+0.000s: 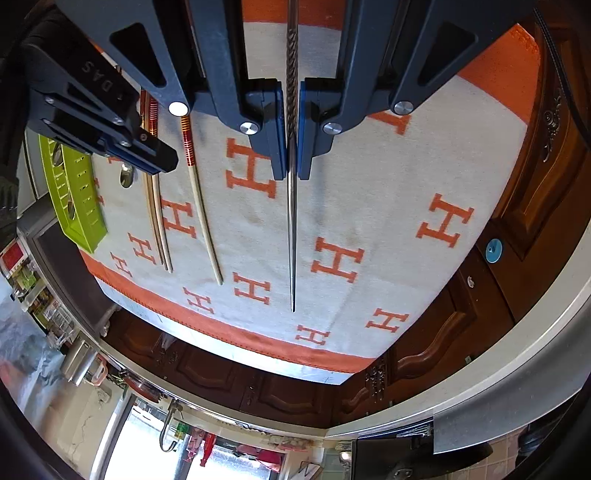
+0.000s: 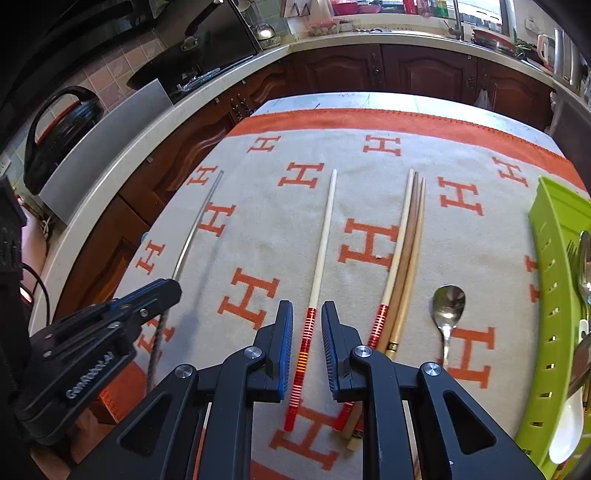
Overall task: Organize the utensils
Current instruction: 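Grasp the silver metal chopstick with the left tool while the right tool grasps a red-banded chopstick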
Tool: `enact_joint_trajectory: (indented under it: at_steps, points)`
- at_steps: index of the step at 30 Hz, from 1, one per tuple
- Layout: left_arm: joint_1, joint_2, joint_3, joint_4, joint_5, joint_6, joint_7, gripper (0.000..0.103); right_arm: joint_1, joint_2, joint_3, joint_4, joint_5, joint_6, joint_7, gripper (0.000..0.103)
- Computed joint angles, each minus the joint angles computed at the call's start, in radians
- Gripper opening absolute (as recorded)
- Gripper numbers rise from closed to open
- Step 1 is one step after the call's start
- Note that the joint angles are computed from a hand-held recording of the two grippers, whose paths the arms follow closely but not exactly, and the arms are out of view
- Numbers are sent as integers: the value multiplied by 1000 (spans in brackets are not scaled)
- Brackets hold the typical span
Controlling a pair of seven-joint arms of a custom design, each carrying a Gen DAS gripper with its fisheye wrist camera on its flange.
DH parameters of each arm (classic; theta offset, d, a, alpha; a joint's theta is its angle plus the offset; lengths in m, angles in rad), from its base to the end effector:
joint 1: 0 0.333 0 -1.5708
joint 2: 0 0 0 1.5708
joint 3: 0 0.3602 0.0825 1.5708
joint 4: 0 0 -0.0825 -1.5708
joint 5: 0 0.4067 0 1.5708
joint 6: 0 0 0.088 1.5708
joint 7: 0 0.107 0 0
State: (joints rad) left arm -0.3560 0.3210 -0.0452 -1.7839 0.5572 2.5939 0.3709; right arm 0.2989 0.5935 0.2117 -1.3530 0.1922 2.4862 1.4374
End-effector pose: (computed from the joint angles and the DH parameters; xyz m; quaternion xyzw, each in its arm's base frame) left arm 0.6513 -0.2837 0.4574 -0.7940 0.5282 -0.2369 0.1859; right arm 0.7260 0.3539 0.4737 -0.8099 0.5053 -0.0448 0.2946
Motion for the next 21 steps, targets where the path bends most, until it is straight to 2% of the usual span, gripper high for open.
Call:
enact_joint_trajectory:
  at_steps: [10, 21]
  points:
    - [20, -20, -1, -43, -18, 20, -5, 3, 69, 87, -50, 98, -112, -25, 89, 16]
    - [26, -13, -4, -43, -48, 17, 15, 3, 117, 69, -89, 31, -259, 90, 147, 17]
